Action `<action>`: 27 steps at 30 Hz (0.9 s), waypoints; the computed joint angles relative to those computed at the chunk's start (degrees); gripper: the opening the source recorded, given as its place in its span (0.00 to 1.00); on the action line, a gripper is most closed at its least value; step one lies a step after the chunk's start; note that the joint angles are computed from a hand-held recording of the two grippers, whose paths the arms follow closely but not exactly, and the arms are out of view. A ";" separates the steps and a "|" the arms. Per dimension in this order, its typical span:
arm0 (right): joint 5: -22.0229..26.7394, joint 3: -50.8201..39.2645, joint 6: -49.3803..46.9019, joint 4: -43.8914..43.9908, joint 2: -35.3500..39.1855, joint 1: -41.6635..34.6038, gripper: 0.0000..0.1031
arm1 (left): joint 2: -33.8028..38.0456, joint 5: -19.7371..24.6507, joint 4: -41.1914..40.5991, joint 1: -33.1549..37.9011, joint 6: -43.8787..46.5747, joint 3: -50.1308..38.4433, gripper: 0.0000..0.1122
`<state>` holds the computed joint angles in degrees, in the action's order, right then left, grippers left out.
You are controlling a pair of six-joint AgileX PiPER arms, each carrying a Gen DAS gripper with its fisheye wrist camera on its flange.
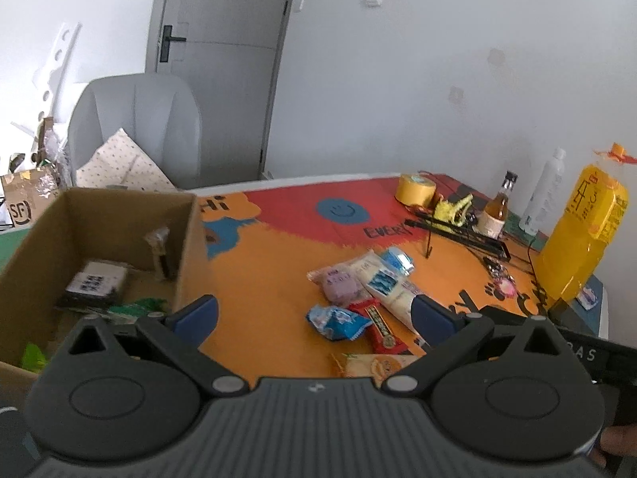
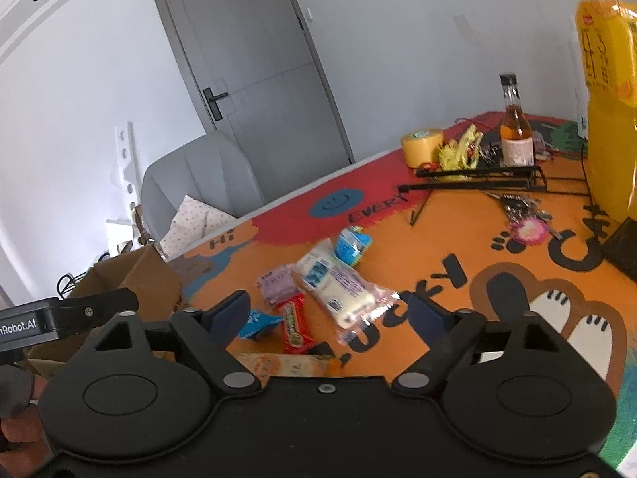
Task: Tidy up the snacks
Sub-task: 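Move both grippers back to the snack pile, then grasp the orange-labelled rice cake pack with the left gripper while the right gripper grasps the white cake pack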
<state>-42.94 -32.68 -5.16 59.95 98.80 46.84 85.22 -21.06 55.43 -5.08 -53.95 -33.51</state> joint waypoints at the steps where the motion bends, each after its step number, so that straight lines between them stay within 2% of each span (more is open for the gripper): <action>1: 0.07 0.22 0.45 -0.26 0.19 -0.19 0.77 | 0.49 0.54 -1.90 -1.11 1.48 -0.02 0.91; 4: 0.12 1.83 4.21 -3.44 0.70 -1.87 0.76 | 2.00 1.70 -6.94 -4.01 5.58 -0.25 0.91; 13: -0.87 5.98 13.52 -12.42 1.90 -6.70 0.76 | 7.75 6.13 -30.17 -12.85 25.33 -2.36 0.91; 16: -1.37 6.89 15.81 -14.70 2.46 -8.18 0.77 | 9.81 7.24 -33.74 -14.32 28.00 -3.73 0.91; 19: -1.94 7.78 18.85 -17.77 3.08 -9.67 0.77 | 11.80 7.93 -41.92 -16.06 35.82 -4.83 0.91; 27: -2.67 8.00 24.31 -25.61 5.61 -13.38 0.77 | 16.60 9.48 -55.65 -19.91 48.48 -8.06 0.91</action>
